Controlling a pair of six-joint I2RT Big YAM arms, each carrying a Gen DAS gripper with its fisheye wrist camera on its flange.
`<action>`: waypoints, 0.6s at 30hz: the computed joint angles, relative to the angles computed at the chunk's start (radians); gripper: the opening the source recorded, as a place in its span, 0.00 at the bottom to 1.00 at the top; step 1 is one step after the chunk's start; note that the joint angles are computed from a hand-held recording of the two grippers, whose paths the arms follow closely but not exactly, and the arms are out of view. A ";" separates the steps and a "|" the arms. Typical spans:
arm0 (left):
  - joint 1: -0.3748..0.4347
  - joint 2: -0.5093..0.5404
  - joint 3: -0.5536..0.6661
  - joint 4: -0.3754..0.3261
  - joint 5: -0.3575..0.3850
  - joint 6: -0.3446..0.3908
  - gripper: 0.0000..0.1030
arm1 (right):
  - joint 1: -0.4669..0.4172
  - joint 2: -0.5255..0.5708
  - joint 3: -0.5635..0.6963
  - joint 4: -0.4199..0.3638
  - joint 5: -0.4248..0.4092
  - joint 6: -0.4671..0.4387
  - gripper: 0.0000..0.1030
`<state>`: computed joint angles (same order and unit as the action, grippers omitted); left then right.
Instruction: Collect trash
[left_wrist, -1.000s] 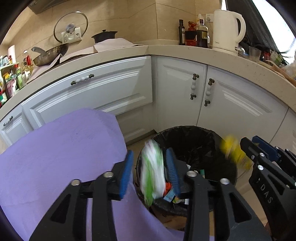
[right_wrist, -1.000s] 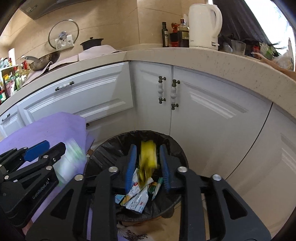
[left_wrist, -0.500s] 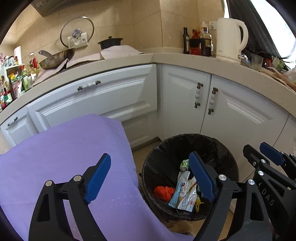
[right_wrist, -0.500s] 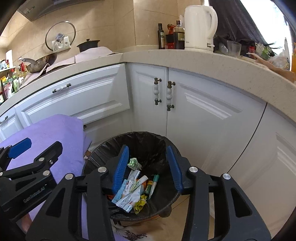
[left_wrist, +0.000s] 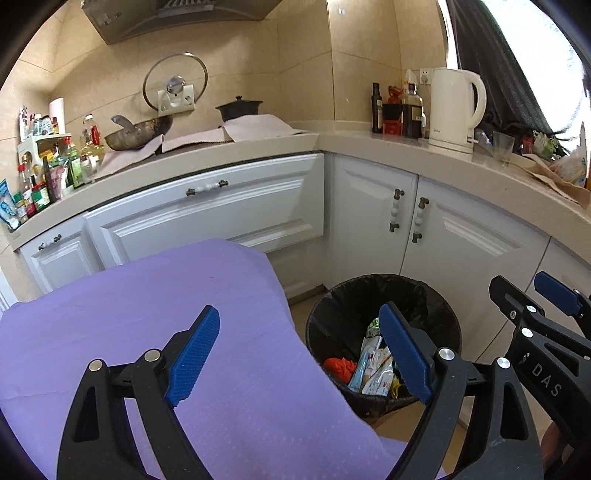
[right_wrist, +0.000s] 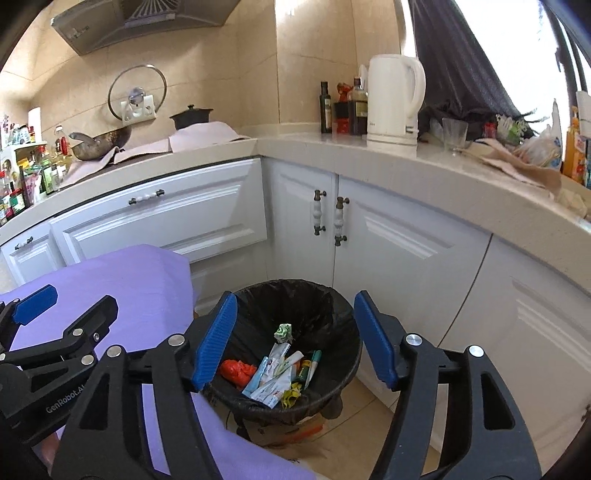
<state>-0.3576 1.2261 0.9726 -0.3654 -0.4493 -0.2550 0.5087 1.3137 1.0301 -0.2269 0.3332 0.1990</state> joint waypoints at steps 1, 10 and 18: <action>-0.004 -0.013 -0.009 -0.003 -0.005 0.000 0.83 | 0.007 -0.013 -0.007 -0.004 0.010 -0.001 0.63; -0.023 -0.133 -0.079 -0.035 -0.046 -0.026 0.83 | 0.044 -0.106 -0.066 -0.029 0.058 0.003 0.64; -0.039 -0.205 -0.111 -0.047 -0.073 -0.040 0.83 | 0.077 -0.163 -0.098 -0.028 0.098 0.005 0.65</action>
<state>-0.3969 1.0214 0.8617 -0.4125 -0.5219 -0.2947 0.5858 1.1508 0.9325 -0.2553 0.4308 0.2037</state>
